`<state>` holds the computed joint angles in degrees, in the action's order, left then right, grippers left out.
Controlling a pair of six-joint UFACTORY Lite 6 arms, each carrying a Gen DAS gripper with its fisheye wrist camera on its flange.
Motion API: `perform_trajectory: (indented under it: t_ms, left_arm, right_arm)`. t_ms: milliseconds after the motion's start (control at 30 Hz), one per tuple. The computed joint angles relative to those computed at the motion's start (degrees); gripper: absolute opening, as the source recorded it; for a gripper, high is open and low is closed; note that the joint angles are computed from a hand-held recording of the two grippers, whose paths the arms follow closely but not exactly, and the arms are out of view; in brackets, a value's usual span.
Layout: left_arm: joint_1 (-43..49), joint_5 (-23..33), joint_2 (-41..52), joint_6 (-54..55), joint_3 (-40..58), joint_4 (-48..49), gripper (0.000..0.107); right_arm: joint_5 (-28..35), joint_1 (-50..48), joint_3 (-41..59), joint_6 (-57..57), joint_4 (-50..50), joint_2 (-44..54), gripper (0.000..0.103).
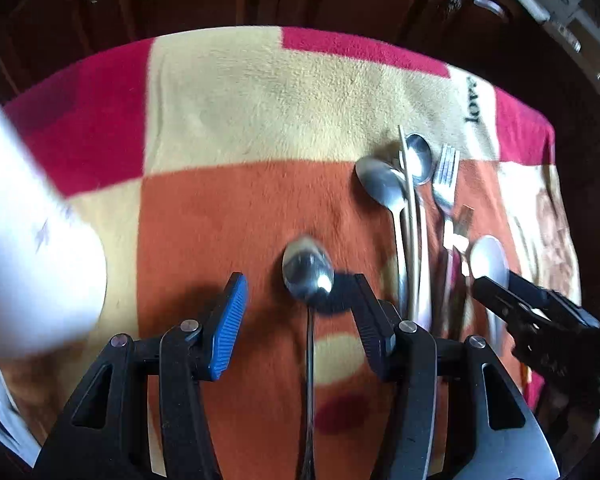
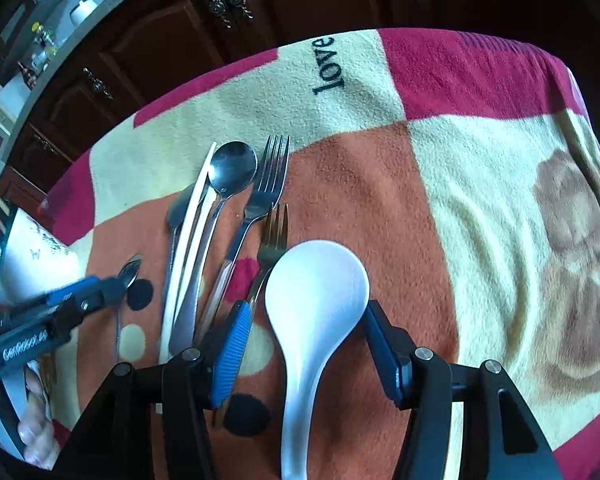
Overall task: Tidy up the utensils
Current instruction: 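Close the left tool on a steel spoon while the right tool reaches the white ceramic spoon, then grasp the white ceramic spoon with the right tool while the left tool lifts the steel spoon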
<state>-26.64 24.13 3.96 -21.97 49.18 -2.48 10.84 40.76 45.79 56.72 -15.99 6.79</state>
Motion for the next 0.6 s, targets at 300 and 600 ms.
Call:
perform_trajectory:
  t_ms: [300,600]
  left_arm:
    - [-6.0,5.3,10.9,-13.8,10.8,16.3,0.028]
    - [-4.2,1.1,3.2,-12.3,3.0,14.0,0.028]
  right_arm:
    - [4.8,1.1,7.0,-1.7,-1.9,5.0,0.047]
    - [0.6,-2.2,1.4,-15.7,11.7,0.8,0.012]
